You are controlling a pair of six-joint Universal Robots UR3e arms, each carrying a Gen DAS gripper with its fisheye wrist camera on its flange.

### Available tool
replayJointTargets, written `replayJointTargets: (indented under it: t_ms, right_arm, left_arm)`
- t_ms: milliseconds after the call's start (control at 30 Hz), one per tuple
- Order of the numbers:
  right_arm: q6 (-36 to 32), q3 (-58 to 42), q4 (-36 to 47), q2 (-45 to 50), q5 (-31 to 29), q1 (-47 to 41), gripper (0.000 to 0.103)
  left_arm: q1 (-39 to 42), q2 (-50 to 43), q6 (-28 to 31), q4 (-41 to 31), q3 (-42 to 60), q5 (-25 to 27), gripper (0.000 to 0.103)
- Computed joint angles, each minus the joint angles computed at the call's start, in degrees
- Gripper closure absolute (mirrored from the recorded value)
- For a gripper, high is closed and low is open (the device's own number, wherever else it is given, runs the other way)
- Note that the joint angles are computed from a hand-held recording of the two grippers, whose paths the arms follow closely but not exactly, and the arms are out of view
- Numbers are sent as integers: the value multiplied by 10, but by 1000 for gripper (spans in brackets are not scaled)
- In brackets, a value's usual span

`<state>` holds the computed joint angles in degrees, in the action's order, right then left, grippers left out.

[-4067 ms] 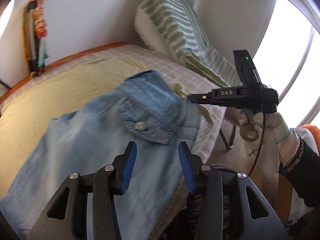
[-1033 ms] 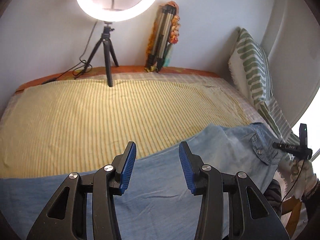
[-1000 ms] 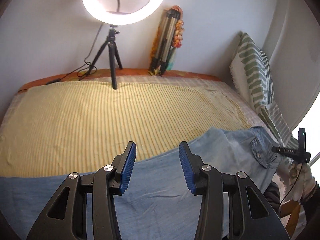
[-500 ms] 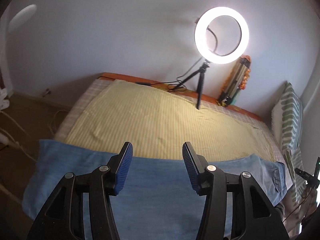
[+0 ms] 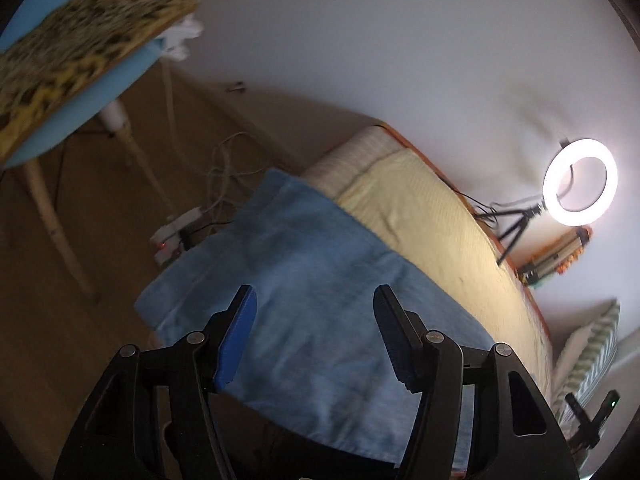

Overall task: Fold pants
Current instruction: 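Move the left tool to the leg hem and close on it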

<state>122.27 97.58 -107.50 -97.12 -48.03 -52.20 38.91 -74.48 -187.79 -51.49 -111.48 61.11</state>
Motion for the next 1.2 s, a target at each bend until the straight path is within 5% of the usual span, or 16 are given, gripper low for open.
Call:
replayJointTargets:
  t_ms: [467,667,933,1133,1200]
  right_arm:
    - [68,28,-78,8,-51,240,39]
    - [110,14,-97,41,-54,315,38]
    - [118,14,-100,38,-49,342,38]
    - [120,21,-101,33,-43,318,34]
    - [118,26,-104,32,-44,311,32]
  left_arm:
    - [202,41,43,-31,-180,-105,43]
    - [195,9,45,-6,-218,-111,43]
    - [260,-1,-6,105,-332,-224,43]
    - [271,49,-28,128,-357,-235,46]
    - [266,77,-26,125,-357,-225,58]
